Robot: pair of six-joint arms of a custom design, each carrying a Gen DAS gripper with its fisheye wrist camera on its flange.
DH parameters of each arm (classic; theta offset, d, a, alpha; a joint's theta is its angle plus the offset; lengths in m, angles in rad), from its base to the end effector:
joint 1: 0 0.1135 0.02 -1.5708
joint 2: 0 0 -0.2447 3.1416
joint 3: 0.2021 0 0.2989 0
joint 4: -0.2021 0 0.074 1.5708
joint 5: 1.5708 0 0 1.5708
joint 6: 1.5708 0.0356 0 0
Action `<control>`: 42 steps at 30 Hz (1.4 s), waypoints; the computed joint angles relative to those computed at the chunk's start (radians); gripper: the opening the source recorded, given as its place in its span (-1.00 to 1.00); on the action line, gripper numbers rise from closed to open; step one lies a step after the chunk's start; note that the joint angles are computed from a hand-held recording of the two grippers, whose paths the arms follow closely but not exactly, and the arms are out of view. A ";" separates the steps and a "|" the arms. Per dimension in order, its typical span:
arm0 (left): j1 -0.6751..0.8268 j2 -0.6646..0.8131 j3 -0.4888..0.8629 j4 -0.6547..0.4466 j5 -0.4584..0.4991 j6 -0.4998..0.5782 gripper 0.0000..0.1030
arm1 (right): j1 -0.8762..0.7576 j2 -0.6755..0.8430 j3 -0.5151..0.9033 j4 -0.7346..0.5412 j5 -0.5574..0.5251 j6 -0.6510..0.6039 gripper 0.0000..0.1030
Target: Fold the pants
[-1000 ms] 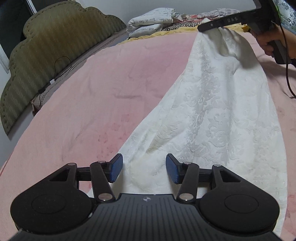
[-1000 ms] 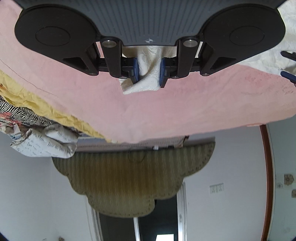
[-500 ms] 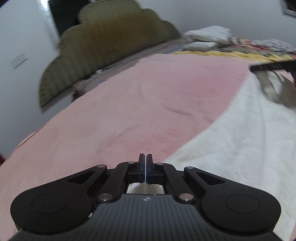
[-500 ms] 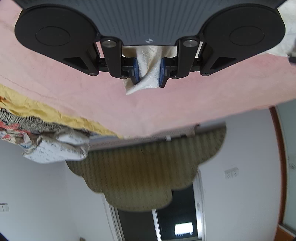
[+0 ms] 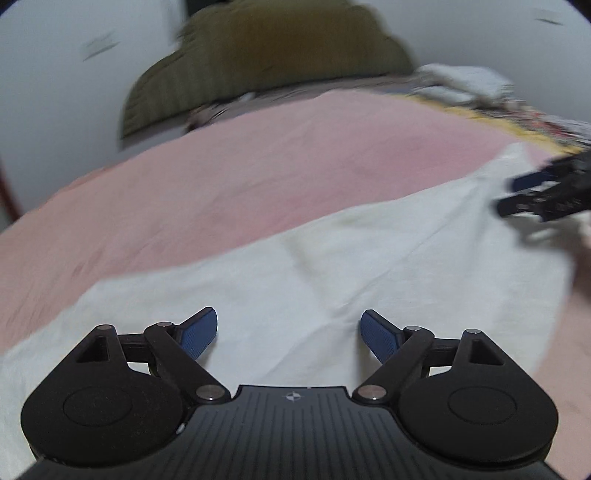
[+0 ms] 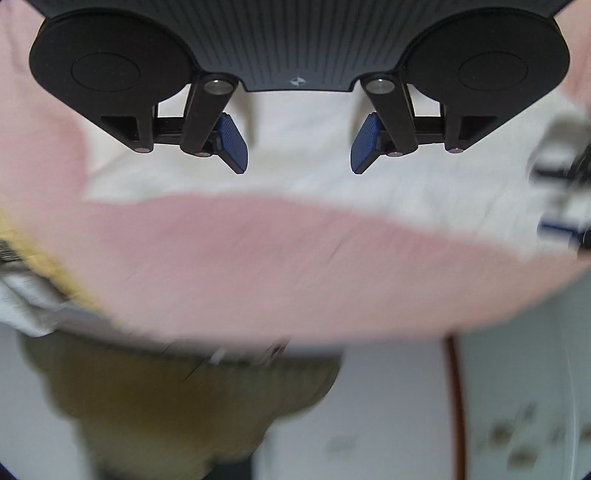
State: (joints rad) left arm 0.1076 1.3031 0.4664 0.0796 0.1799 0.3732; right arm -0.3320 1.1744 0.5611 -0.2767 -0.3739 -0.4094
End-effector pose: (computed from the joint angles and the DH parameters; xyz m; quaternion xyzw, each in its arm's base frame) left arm 0.2743 0.0232 0.0974 0.1564 0.9019 0.0137 0.4024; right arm 0.2566 -0.0747 0.1365 -0.0978 0.9231 0.0445 0.3692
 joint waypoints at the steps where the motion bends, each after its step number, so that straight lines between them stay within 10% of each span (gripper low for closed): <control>1: 0.017 0.004 0.002 0.003 -0.008 -0.038 0.74 | 0.011 0.041 0.004 0.048 0.071 0.039 0.23; 5: 0.108 -0.119 -0.057 -0.034 0.081 -0.104 0.74 | -0.072 0.006 -0.043 0.168 0.215 0.223 0.37; 9: 0.087 -0.188 -0.107 -0.069 0.079 -0.155 0.81 | -0.215 -0.072 -0.027 -0.060 -0.094 0.060 0.38; 12: 0.018 -0.226 -0.187 0.001 0.002 -0.121 0.86 | -0.239 -0.164 -0.100 -0.102 -0.006 -0.112 0.45; 16: -0.048 -0.323 -0.293 0.093 -0.088 -0.072 0.97 | -0.433 -0.367 -0.172 -0.091 -0.017 0.079 0.48; 20: -0.059 -0.285 -0.279 0.103 -0.105 -0.077 1.00 | -0.734 -0.182 -0.034 -0.300 -0.468 0.155 0.52; 25: 0.030 -0.196 -0.210 0.059 0.027 -0.117 1.00 | -0.753 0.080 0.045 -0.472 -0.624 0.156 0.51; 36: 0.019 -0.206 -0.211 0.047 0.018 -0.129 1.00 | -0.571 0.027 -0.111 0.144 -0.472 0.626 0.39; 40: 0.030 -0.206 -0.209 0.042 0.037 -0.136 1.00 | -0.498 0.093 -0.119 0.295 -0.349 0.732 -0.57; 42: 0.062 -0.206 -0.205 0.040 0.086 -0.144 0.94 | -0.494 0.111 -0.128 0.342 -0.349 0.764 -0.60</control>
State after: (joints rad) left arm 0.1700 1.0968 0.2612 0.1191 0.2654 0.2297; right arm -0.8261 1.2851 0.4335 0.0650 -0.7233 0.3549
